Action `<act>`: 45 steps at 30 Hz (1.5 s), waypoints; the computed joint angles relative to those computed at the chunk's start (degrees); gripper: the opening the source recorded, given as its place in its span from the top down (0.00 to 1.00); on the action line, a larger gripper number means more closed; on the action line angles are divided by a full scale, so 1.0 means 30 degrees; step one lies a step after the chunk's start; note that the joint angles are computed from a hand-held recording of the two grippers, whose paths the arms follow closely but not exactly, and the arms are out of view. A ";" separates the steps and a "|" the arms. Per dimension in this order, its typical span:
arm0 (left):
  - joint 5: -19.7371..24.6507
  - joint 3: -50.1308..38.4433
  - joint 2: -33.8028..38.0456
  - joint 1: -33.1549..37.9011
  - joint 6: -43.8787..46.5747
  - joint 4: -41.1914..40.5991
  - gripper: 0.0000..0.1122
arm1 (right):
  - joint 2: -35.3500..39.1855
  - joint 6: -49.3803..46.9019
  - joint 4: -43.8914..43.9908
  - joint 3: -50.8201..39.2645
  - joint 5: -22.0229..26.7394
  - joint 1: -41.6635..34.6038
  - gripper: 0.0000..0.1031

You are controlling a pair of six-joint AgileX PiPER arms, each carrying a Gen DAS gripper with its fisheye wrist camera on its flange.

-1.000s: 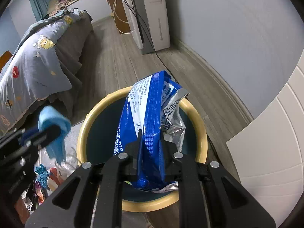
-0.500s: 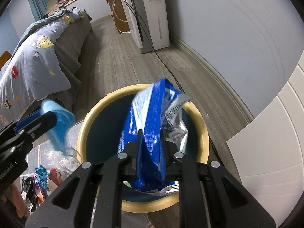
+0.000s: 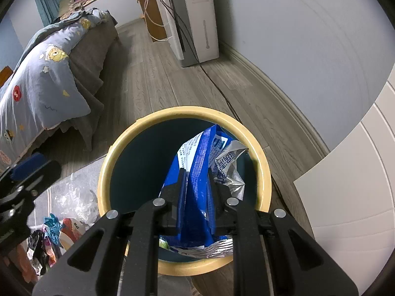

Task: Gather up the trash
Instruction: 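Open both tools to drop the wipes packet and mask into the bin, then grasp the red-and-white snack bag with the right tool while the left tool grasps the black bag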

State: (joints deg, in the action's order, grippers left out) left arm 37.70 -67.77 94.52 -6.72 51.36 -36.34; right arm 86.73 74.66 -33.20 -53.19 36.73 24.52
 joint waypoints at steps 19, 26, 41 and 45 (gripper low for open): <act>-0.0126 0.0712 -0.2089 0.3440 -0.0739 0.1115 0.15 | -0.1228 0.1476 -0.1776 -0.1544 0.3527 0.2254 0.06; 0.2401 0.0869 -0.3711 0.6675 0.2312 -0.0286 0.15 | -0.0034 0.1200 -0.2624 -0.5000 0.6632 0.5292 0.06; 0.6887 0.0685 -0.3188 1.6138 0.8083 -0.2395 0.14 | 0.3235 -0.2633 -0.1480 -1.0034 0.9039 0.8533 0.06; 0.6378 0.0496 -0.2394 1.6760 0.8679 -0.2412 0.14 | 0.3876 -0.2644 -0.0844 -1.0288 0.8230 0.8353 0.06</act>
